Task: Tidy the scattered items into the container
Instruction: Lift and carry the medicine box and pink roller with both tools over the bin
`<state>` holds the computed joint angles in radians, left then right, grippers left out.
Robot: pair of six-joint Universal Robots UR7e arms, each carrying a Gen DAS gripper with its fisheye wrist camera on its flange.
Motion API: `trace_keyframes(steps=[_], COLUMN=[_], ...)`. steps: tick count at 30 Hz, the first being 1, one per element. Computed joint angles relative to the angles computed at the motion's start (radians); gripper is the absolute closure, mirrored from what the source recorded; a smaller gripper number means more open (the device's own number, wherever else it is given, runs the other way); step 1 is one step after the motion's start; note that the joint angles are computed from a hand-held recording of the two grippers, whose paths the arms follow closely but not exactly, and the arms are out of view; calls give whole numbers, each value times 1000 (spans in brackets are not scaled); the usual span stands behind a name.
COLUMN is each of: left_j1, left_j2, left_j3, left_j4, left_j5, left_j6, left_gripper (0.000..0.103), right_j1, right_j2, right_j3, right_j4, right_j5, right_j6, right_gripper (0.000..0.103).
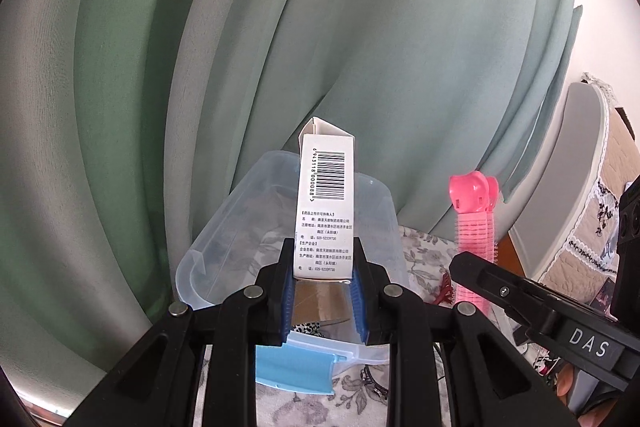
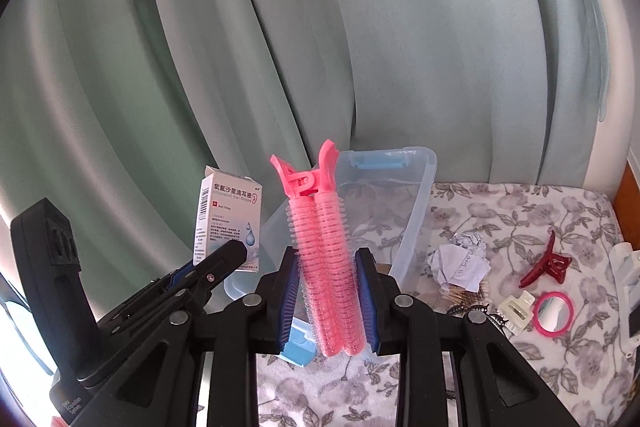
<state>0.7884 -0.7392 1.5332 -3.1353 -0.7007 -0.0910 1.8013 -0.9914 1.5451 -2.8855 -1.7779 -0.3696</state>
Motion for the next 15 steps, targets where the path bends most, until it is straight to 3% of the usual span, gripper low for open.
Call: trace_keyframes(steps=[15], left_j1=[65], left_j2=[29], left_j3=[-63], left_j4=[76], left_j5=[-28], left_j6=[-18], left_gripper=[78], right_j1=[-8], right_j2=[103], right_j3=[-117], right_j4=[108], right_j5=[-42], right_j6=[20], right_gripper=[73])
